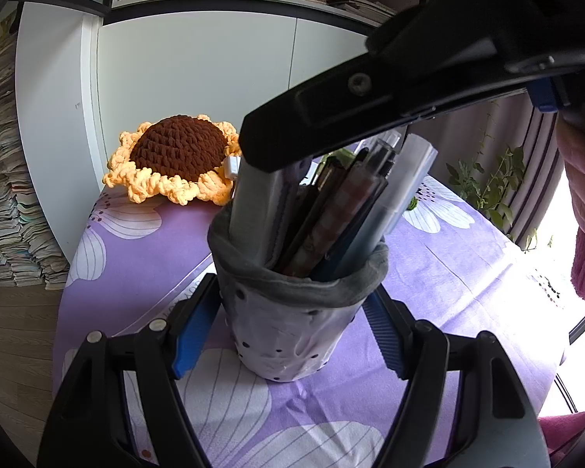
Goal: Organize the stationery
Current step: 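Insert the white correction tape into the pen holder and release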
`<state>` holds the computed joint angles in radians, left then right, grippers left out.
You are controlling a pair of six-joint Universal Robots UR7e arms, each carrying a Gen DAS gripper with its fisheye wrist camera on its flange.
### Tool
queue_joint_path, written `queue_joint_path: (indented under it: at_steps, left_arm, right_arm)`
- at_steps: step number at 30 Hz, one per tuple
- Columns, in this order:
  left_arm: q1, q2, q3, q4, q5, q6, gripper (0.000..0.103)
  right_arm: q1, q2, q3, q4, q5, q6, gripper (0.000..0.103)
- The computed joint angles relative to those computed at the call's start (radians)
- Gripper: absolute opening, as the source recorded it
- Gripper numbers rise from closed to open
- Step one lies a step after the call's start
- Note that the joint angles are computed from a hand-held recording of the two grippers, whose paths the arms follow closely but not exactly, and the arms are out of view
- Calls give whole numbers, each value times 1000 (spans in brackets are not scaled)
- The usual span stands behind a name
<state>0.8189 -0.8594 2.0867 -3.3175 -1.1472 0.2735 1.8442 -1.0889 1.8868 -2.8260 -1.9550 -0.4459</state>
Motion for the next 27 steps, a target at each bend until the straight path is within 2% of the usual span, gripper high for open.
queue_joint_path:
  at_steps: [8,13,18,27]
  left_arm:
    - [4,-5,-4,14,-6,-1,74]
    - [3,-5,-6,20,-2,-7,73]
    - [1,-6,-5,20,0,-8,73]
    - [1,-5,-7,19,3,-6,73]
  right_arm:
    - [1,-4,6,0,-5,-6,27]
    - [-23,-47,29,-3,69,40,27]
    - [-36,-98,75,-70,74,64,27]
    - [-101,-172,170,-130,92,164,28]
